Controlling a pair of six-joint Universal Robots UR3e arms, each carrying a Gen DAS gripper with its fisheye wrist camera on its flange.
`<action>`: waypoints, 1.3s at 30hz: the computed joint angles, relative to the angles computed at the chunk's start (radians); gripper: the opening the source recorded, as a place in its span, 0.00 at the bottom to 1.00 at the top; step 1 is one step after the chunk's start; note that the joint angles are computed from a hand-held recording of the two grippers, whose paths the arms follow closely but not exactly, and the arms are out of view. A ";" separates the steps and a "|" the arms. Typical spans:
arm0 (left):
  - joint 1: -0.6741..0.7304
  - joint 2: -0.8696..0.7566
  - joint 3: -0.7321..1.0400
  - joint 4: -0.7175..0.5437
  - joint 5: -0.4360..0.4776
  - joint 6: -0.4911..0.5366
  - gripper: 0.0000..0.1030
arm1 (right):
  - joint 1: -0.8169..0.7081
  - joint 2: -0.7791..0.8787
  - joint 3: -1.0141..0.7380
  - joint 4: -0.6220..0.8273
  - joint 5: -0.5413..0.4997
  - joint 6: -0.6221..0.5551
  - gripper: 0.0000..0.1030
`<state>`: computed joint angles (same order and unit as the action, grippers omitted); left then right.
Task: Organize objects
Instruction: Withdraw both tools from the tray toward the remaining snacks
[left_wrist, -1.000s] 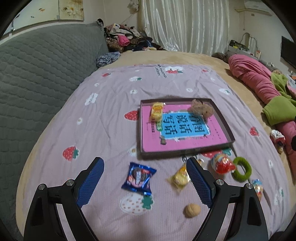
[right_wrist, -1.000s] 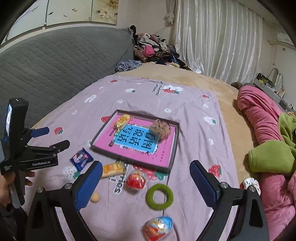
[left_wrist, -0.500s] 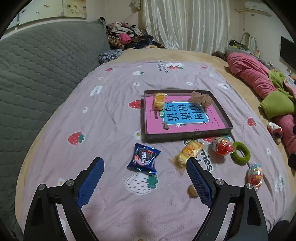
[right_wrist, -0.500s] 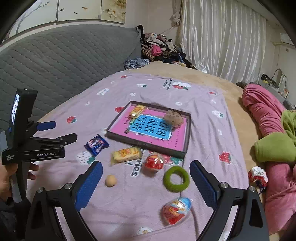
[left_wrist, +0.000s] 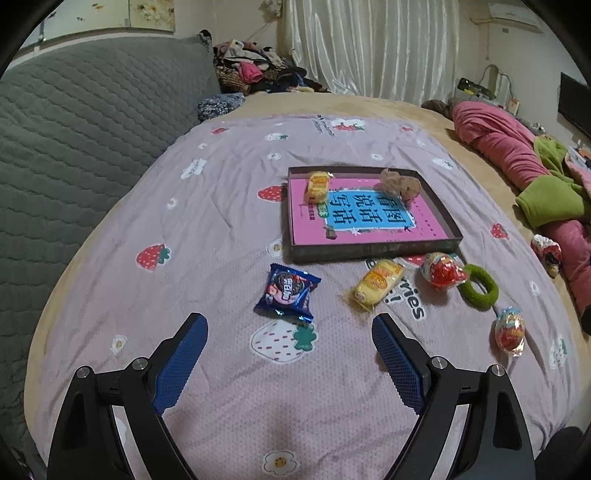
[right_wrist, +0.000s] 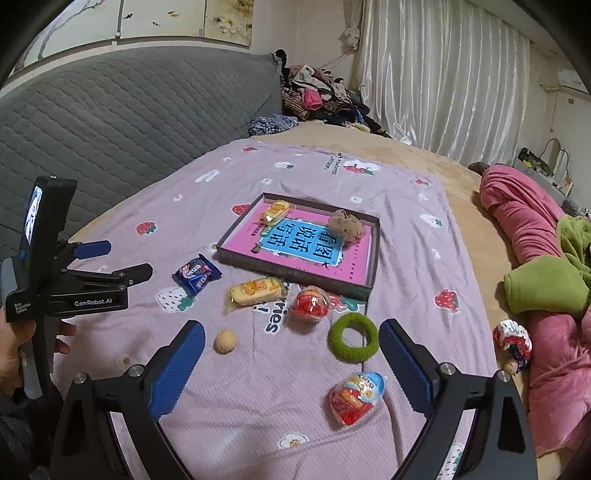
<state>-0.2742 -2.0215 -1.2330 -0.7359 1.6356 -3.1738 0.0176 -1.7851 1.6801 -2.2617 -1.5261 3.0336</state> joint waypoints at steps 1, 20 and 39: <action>-0.004 0.003 -0.011 0.009 0.003 -0.002 0.89 | -0.003 -0.010 0.013 -0.001 0.000 -0.002 0.93; -0.051 0.118 -0.293 0.203 -0.011 -0.071 0.89 | -0.043 -0.159 0.298 -0.151 -0.023 -0.019 0.93; -0.117 0.131 -0.365 0.303 0.045 -0.122 0.89 | -0.129 -0.241 0.480 -0.272 0.005 0.002 0.98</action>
